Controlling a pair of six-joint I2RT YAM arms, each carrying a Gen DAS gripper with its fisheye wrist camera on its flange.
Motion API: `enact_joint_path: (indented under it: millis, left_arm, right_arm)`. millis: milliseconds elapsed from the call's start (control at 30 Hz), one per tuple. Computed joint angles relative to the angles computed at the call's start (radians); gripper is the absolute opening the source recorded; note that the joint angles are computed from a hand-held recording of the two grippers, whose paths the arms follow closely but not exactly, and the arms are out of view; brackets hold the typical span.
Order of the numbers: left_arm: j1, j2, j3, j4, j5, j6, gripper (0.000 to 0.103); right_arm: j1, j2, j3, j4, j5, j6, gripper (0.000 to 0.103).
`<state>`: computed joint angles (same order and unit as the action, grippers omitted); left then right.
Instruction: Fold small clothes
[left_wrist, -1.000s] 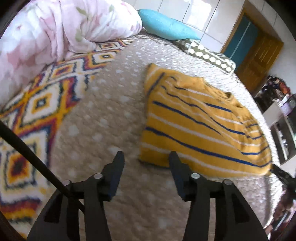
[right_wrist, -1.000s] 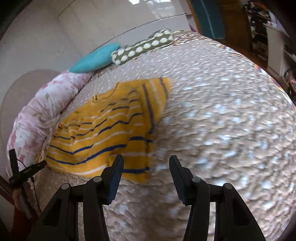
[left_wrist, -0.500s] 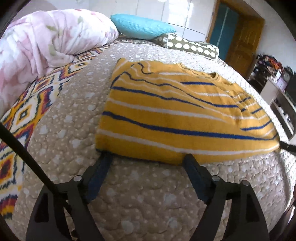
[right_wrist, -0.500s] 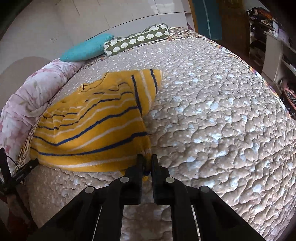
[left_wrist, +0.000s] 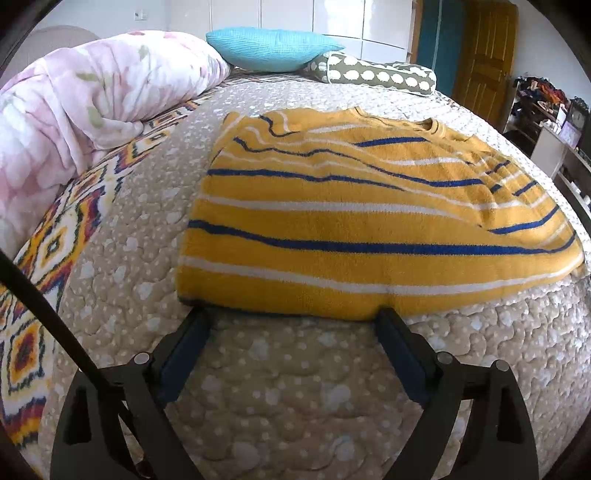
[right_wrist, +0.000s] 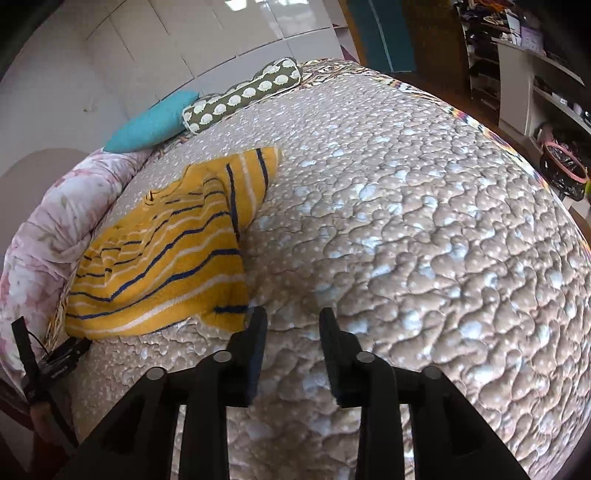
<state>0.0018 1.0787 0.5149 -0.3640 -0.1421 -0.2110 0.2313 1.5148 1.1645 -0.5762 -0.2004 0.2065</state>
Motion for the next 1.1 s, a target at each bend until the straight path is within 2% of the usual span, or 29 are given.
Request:
enact_joint_path:
  millis: [133,200,400,600,867,1100]
  left_arm:
    - [0.001,-0.001,-0.001,0.001,0.001,0.000,0.092]
    - [0.001,-0.004,-0.003,0.000,0.002,0.000,0.092]
    - [0.003,-0.004,-0.004,0.001,0.004,0.000,0.092]
    - [0.007,-0.004,-0.005,0.003,0.007,0.003,0.092]
    - [0.012,-0.009,-0.009,0.009,0.018,0.000,0.092]
    - [0.021,-0.030,-0.018,0.010,0.029,-0.005,0.092]
  right_arm:
    - [0.035,-0.007,-0.015,0.011,-0.021,0.015,0.041]
    - [0.056,-0.001,-0.022,0.030,-0.043,0.028,0.051]
    - [0.103,0.014,-0.034,0.091,-0.071,0.092,0.060]
    - [0.112,0.008,-0.055,0.125,-0.097,0.124,0.062]
    - [0.134,0.016,-0.117,0.224,-0.179,0.276,0.062]
    - [0.193,0.165,0.015,0.258,-0.094,0.374,0.062]
